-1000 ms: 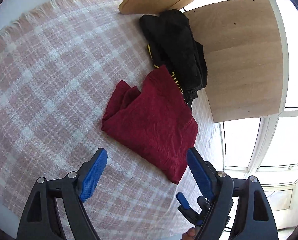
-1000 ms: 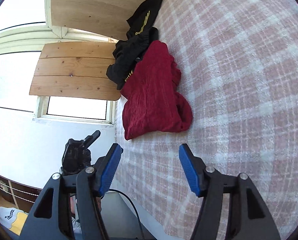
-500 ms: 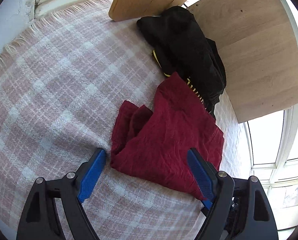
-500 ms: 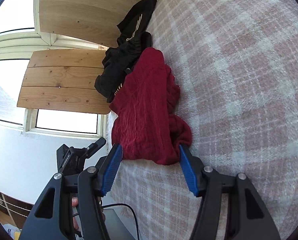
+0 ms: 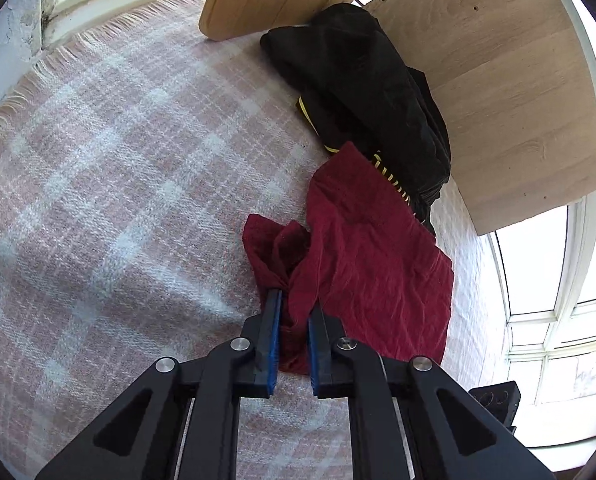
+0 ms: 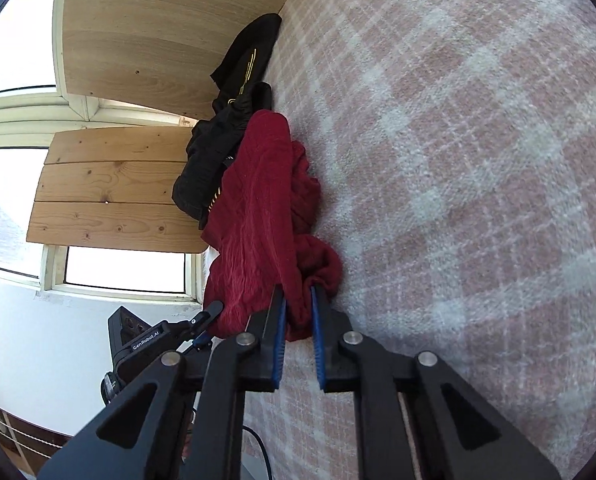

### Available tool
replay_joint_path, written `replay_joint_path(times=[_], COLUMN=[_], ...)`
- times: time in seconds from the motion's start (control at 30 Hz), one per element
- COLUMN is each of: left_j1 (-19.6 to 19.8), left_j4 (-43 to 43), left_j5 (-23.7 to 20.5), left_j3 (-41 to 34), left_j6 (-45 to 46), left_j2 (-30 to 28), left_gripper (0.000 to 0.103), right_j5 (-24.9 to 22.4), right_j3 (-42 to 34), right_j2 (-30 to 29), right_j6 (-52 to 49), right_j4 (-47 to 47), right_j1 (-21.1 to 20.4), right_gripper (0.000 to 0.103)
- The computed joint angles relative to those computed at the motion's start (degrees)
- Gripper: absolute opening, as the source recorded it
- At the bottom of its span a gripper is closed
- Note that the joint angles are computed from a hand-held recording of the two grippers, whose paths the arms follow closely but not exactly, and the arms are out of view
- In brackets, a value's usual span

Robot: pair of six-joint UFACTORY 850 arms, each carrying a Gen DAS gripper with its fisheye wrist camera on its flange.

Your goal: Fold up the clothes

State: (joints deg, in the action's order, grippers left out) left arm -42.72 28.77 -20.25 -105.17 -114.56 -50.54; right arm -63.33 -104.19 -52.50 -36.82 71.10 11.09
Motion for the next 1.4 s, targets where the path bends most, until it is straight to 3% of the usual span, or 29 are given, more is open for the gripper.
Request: replay_joint_path(times=[0.37,0.53,0.8,1.0,1.03,1.13,1.23,1.4], left_j1=[-0.6,-1.7,-2.9,-2.5,-2.5,-3.1,-3.7,-3.6], left_j4=[4.0,16.0,20.1,14.7,14.3,15.8,15.6,15.8], left_j5=[-0.2,1.9,2.7,2.0,1.8,0.3,-0.7,0.6], left_j3=[1.0,5.1,6.7,4.6,4.8,5.9,6.8,5.7], left_j6=[-6.5,-20.6,-26.2,-20.1,-20.3,-24.1,-26.0,-26.2], left_j2=[0.9,3.5,4.5,3.6,3.7,4.4,5.0,4.0], left_gripper=[0.01,0.009,0.008,0.008,0.009,0.035,0.046,0.052], right_j5=[-0.2,-1.6,-1.9,-4.4,-4.4,-3.5,-2.8,-2.3], right_j3=[-1.1,-1.5,0.6,1.7,2.4,4.6,4.6,1.9], right_j2=[0.4,0.6,1.6,1.0,1.2,2.0,1.6,-0.3], right_j6=[-0.9,-1.1,-0.4,1.6,2.0,1.3,0.5,0.6], right_j4=[2.2,2.8,1.8,1.1,0.9,2.9,5.1,7.2], right_j1=[-0.2,-0.8,-2.0,-1.8,-1.7,-1.2,-1.0,-0.5], right_gripper=[0.01,0.009,0.008,0.01,0.012,0.037,0.038,0.038])
